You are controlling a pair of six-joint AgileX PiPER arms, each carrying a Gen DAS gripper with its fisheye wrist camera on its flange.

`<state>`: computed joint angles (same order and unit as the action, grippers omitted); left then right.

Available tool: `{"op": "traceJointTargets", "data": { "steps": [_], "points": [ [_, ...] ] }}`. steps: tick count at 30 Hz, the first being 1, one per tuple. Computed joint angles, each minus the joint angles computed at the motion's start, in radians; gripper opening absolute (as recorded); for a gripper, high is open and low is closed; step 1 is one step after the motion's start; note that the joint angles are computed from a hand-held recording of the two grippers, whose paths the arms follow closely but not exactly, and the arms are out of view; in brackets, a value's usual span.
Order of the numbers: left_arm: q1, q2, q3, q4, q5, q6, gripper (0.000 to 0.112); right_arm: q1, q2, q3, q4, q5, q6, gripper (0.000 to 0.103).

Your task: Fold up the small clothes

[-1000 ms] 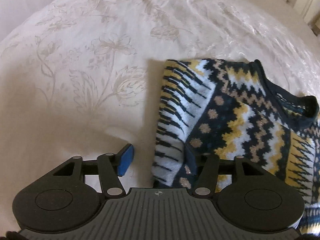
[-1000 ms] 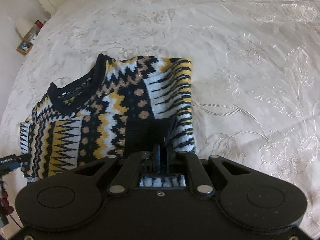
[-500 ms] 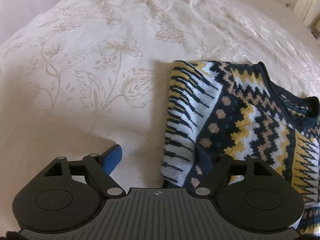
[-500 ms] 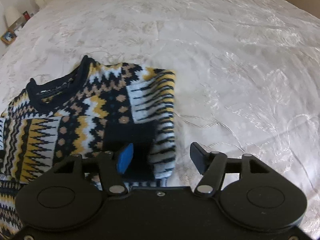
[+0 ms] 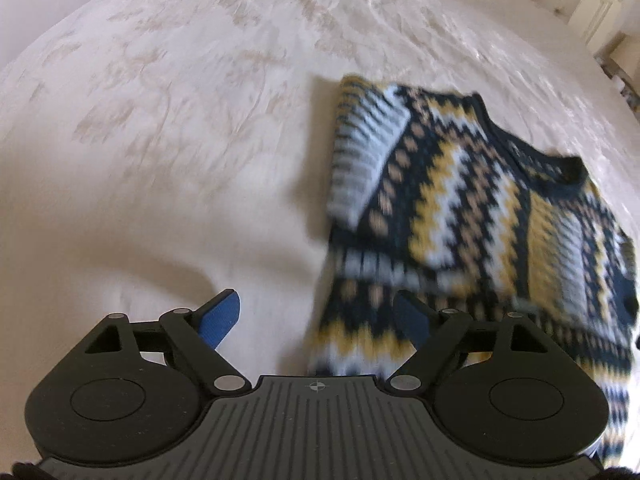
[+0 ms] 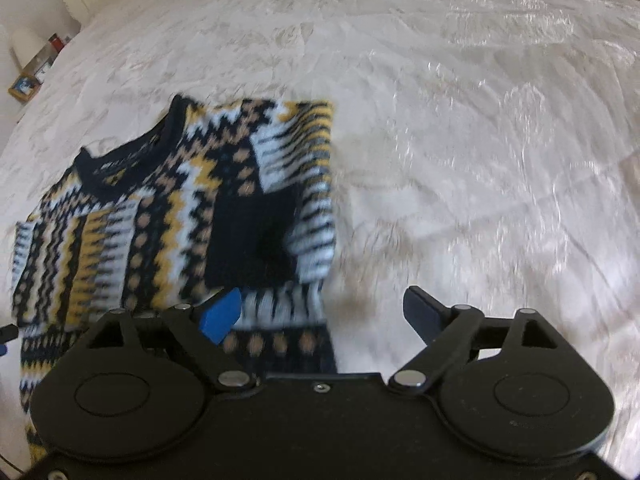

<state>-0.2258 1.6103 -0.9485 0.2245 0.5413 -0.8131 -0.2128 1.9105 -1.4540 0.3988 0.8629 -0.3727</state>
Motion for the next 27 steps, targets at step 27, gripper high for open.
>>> {"op": "traceJointTargets", "data": {
  "steps": [27],
  "points": [
    [-0.512, -0.385, 0.410, 0.029, 0.150, -0.307, 0.092, -0.248, -0.342, 0.527, 0.048, 0.312, -0.480, 0.102]
  ]
}}
